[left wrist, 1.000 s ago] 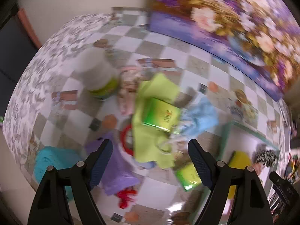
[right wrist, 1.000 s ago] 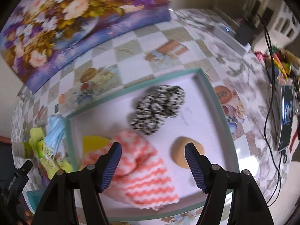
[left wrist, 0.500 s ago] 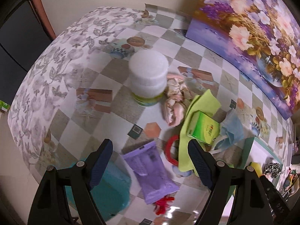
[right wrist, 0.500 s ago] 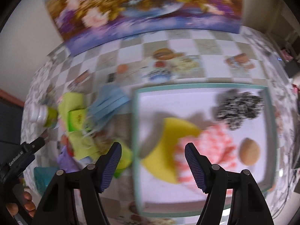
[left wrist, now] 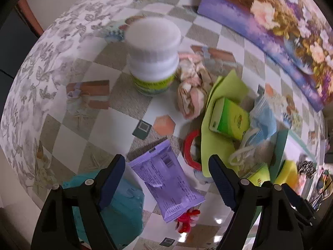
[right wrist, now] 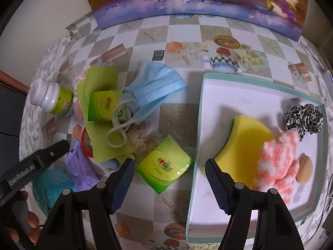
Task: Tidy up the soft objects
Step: 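Move both tools back to the pile, left tool toward the purple packet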
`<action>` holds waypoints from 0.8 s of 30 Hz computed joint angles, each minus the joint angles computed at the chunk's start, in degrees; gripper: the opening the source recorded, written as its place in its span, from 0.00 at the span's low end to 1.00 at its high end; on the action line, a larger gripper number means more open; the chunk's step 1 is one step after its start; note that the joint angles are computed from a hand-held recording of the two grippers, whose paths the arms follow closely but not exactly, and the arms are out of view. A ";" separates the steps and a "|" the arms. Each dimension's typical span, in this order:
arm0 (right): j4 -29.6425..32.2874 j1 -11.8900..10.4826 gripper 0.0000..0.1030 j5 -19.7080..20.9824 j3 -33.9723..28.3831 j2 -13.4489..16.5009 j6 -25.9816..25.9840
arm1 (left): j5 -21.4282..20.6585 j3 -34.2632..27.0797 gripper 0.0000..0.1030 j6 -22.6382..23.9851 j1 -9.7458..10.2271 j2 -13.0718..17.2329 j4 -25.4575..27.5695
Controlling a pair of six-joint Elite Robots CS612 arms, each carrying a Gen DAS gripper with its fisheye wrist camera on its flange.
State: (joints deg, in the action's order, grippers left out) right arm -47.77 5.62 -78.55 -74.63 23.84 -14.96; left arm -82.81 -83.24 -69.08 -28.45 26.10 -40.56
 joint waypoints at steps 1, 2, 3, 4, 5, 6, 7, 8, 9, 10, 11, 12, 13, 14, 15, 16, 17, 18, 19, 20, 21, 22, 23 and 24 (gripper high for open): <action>0.16 0.01 0.71 0.19 0.06 0.01 -0.06 | -0.07 0.31 0.81 0.43 -0.02 -0.11 0.12; 0.18 0.04 0.71 0.38 0.20 -0.04 -0.17 | -0.29 0.94 0.81 1.30 0.01 -0.32 0.15; 0.19 0.05 0.71 0.51 0.29 -0.07 -0.33 | -0.69 1.24 0.81 1.78 0.08 -0.39 0.00; 0.13 0.07 0.71 0.55 0.33 -0.09 -0.45 | -1.70 1.70 0.81 2.58 0.29 -0.49 -0.33; -0.10 0.05 0.71 0.55 0.38 -0.12 -0.43 | -2.50 2.08 0.81 2.99 0.47 -0.60 -0.42; -0.28 0.05 0.71 0.54 0.45 -0.15 -0.31 | -3.71 2.73 0.81 3.57 0.75 -0.82 -0.43; -0.47 0.03 0.71 0.55 0.58 -0.22 -0.16 | -4.58 3.36 0.81 4.14 0.95 -1.07 -0.38; -0.58 -0.03 0.71 0.64 0.68 -0.30 -0.07 | -5.43 4.07 0.81 4.89 1.15 -1.36 -0.28; -0.72 -0.08 0.71 0.84 0.76 -0.37 0.01 | -6.05 4.80 0.81 5.33 1.31 -1.69 -0.06; -0.79 -0.14 0.71 1.06 0.79 -0.41 0.03 | -6.61 5.67 0.81 5.92 1.45 -2.11 0.52; -0.83 -0.18 0.71 1.27 0.88 -0.49 0.04 | -7.10 6.81 0.81 6.84 1.63 -2.65 1.19; -0.86 -0.23 0.71 1.50 0.90 -0.54 -0.01 | -7.88 7.68 0.81 7.50 1.86 -2.99 1.49; -0.85 -0.28 0.71 1.67 0.83 -0.55 -0.06 | -9.14 8.39 0.81 7.89 2.17 -3.26 1.85; -0.84 -0.35 0.71 1.86 0.82 -0.60 -0.08 | -10.20 9.08 0.80 7.95 2.47 -3.54 2.37; -0.85 -0.42 0.71 2.00 0.81 -0.62 -0.07 | -10.75 9.90 0.80 8.39 2.71 -3.88 2.76; -0.89 -0.48 0.71 2.14 0.79 -0.65 -0.03 | -11.27 10.50 0.80 9.05 2.94 -4.13 3.15; -0.91 -0.57 0.71 2.31 0.79 -0.68 0.00 | -11.96 11.18 0.80 9.78 3.18 -4.41 3.65; -0.93 -0.63 0.71 2.46 0.81 -0.70 0.04 | -13.01 12.00 0.80 10.76 3.46 -4.71 4.32; -0.87 -0.71 0.71 2.60 0.80 -0.74 0.05 | -13.59 12.83 0.80 11.50 3.70 -5.03 4.71; -0.87 -0.74 0.71 2.76 0.86 -0.76 0.11 | -13.96 13.83 0.80 12.55 3.86 -5.47 5.61; -0.91 -0.78 0.71 2.90 0.88 -0.76 0.24 | -13.66 14.65 0.80 13.56 4.15 -5.84 6.16; -0.92 -0.84 0.71 3.04 0.86 -0.77 0.34 | -13.20 15.12 0.80 14.45 4.29 -6.06 6.80; -0.94 -0.90 0.71 3.22 0.86 -0.78 0.43 | -12.67 16.10 0.80 15.52 4.27 -6.52 7.56; -0.96 -0.92 0.71 3.34 0.85 -0.78 0.47 | -12.59 17.05 0.80 16.36 4.37 -6.84 7.72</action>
